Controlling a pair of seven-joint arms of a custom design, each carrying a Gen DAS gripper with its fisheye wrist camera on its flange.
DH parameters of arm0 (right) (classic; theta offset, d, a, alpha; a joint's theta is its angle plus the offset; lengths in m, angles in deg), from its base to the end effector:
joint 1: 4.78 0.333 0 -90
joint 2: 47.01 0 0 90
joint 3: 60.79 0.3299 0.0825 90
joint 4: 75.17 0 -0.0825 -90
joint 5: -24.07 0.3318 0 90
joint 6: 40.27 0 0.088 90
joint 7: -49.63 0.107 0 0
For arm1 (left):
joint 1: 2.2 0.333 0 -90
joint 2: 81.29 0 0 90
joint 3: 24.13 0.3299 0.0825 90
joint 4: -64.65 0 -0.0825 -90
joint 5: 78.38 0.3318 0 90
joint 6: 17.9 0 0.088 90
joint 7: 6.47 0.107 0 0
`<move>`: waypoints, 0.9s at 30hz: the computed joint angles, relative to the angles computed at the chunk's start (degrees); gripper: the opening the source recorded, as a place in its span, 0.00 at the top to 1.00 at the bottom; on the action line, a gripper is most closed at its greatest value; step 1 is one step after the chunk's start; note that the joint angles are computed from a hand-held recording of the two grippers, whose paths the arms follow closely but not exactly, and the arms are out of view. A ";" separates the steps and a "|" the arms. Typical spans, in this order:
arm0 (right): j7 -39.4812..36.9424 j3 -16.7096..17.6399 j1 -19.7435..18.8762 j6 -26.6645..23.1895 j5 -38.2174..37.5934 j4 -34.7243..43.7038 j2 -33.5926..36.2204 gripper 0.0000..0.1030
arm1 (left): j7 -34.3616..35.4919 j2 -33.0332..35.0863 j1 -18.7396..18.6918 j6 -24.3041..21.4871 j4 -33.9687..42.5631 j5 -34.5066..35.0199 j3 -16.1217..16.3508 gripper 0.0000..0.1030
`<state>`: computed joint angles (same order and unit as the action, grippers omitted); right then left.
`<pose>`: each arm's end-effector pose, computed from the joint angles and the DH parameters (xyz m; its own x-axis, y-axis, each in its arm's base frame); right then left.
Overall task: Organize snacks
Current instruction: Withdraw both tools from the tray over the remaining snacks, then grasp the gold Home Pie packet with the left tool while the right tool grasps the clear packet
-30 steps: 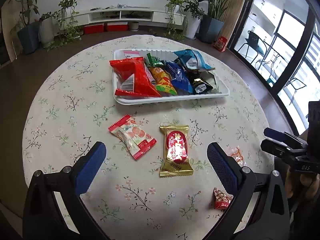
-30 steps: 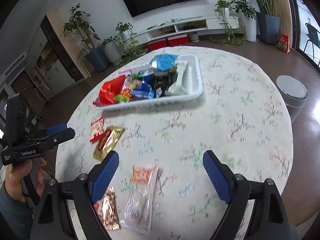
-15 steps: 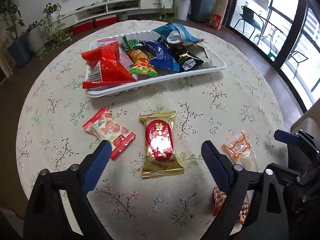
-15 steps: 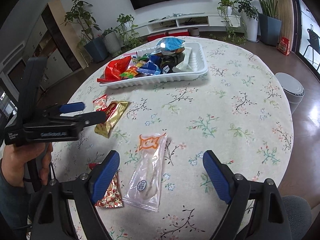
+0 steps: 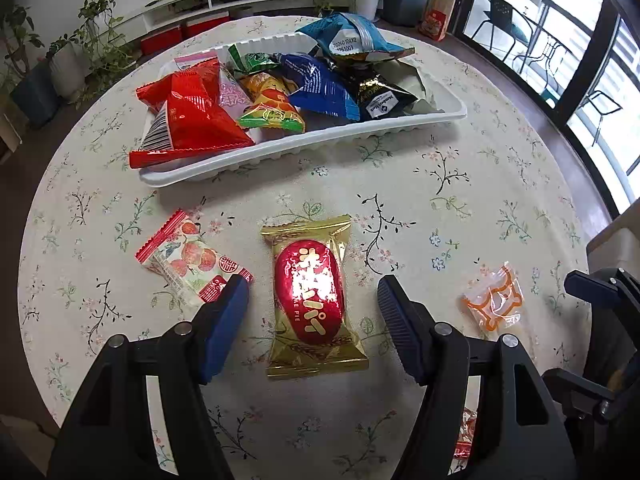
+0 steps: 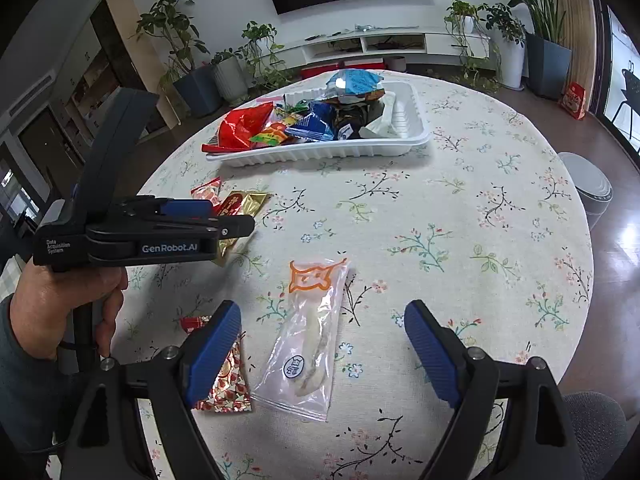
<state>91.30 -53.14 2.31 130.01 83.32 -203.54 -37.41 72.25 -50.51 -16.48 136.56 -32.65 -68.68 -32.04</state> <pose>0.5245 0.0747 0.3869 0.1864 -0.9512 -0.2458 -0.8231 -0.0145 -0.5678 0.6315 -0.2459 0.3805 -0.2916 -0.9562 0.0254 -0.8569 0.2493 -0.4512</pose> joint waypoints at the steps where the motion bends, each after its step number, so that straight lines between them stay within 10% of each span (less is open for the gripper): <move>1: 0.02 0.03 -0.02 -0.06 0.07 0.01 0.00 0.16 | -0.02 0.30 -0.10 -0.23 0.36 0.03 0.05 0.37; 17: 0.26 0.37 0.06 0.94 -0.84 -0.42 0.09 0.17 | 0.67 3.55 -1.35 -2.33 4.70 0.95 0.23 0.46; 27: 2.94 0.04 0.53 1.20 -4.86 -1.08 0.19 0.21 | 3.53 2.80 -0.53 -0.91 3.44 -0.40 -0.97 0.71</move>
<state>94.24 -53.10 2.84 131.21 78.46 -204.62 -37.23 75.78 -47.71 -17.01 135.65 -29.21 -69.08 -33.01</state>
